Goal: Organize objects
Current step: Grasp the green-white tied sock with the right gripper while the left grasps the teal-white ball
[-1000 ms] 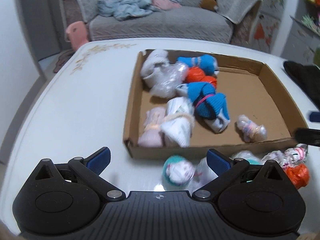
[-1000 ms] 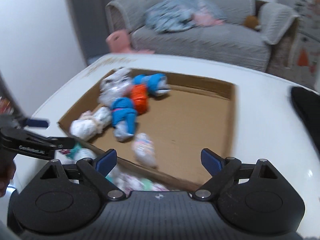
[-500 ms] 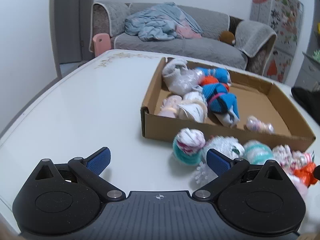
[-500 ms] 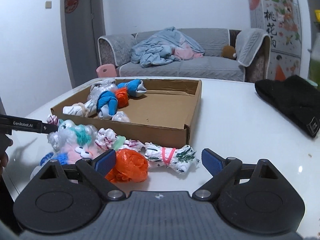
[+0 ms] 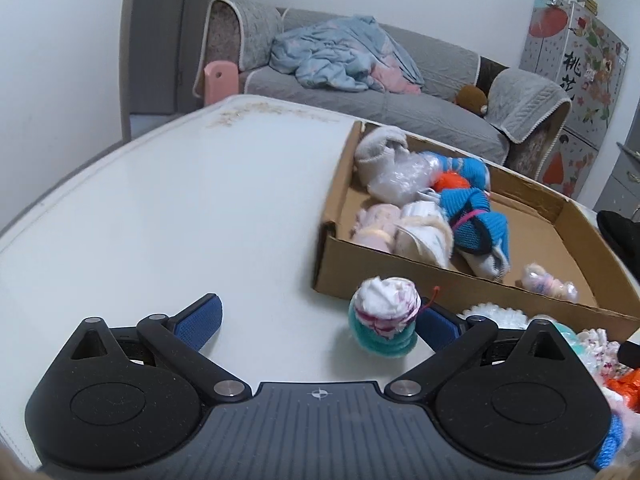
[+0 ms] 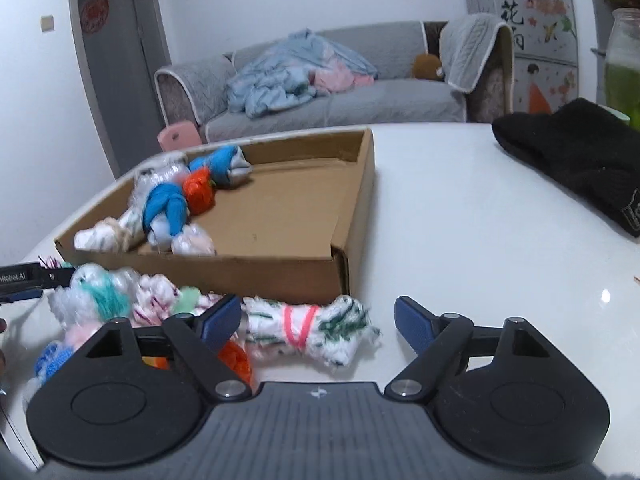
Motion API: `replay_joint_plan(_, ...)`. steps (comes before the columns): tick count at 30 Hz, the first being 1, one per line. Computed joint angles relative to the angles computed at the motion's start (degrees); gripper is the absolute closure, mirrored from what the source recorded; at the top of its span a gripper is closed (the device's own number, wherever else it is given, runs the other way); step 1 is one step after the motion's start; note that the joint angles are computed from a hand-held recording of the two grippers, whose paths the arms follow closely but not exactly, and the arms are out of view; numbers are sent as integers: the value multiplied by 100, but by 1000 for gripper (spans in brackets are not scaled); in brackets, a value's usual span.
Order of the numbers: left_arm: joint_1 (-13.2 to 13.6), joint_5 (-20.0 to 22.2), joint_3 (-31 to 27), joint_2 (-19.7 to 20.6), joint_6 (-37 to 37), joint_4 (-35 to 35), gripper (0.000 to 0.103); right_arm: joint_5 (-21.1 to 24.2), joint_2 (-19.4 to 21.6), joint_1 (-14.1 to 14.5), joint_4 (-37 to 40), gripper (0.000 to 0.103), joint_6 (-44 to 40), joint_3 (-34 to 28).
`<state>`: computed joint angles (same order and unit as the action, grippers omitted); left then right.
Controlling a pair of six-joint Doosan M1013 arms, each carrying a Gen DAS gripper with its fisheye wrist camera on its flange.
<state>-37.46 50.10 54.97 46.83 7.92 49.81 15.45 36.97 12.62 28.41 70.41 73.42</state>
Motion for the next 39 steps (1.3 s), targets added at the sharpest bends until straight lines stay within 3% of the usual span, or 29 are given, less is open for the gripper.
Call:
replay_joint_plan(2, 9, 16, -11, 2, 57, -55, 6, 295, 2, -21, -283, 21, 321, -44)
replay_joint_plan(4, 3, 30, -63, 33, 183, -67, 11, 318, -20, -29, -305, 23, 273, -10)
replay_joint_plan(6, -22, -4, -77, 45, 340, -34, 20, 260, -46, -3, -619, 29, 441, 29)
replay_joint_plan(7, -30, -75, -47, 33, 429, -5, 27, 233, -53, 1, -583, 39, 353, 48)
replay_joint_plan(8, -35, -124, -44, 36, 535, -6, 29, 238, -61, -4, -512, 42, 240, 61)
replay_joint_plan(13, -8, -415, 35, 6, 543, 13, 43, 195, -96, -22, -215, 44, -70, 127)
replay_joint_plan(20, 7, -575, -8, 38, 783, -77, 49, 283, -86, -47, 143, 43, -454, 99)
replay_joint_plan(22, -5, -524, -25, 48, 806, -49, 66, 279, -89, -38, 59, 44, -402, 100)
replay_joint_plan(25, 8, -581, 10, 24, 789, -85, 68, 201, -111, -23, 57, 45, -506, 144)
replay_joint_plan(28, 30, -632, 71, -33, 772, -226, 69, 174, -147, -63, 678, 45, -1105, 224)
replay_joint_plan(32, -5, -686, 258, -208, 702, -147, 69, 29, -211, -74, 830, 45, -1290, 332)
replay_joint_plan(39, -38, -694, 409, -479, 752, 376, 69, -127, -311, -157, 2574, 45, -2944, 393)
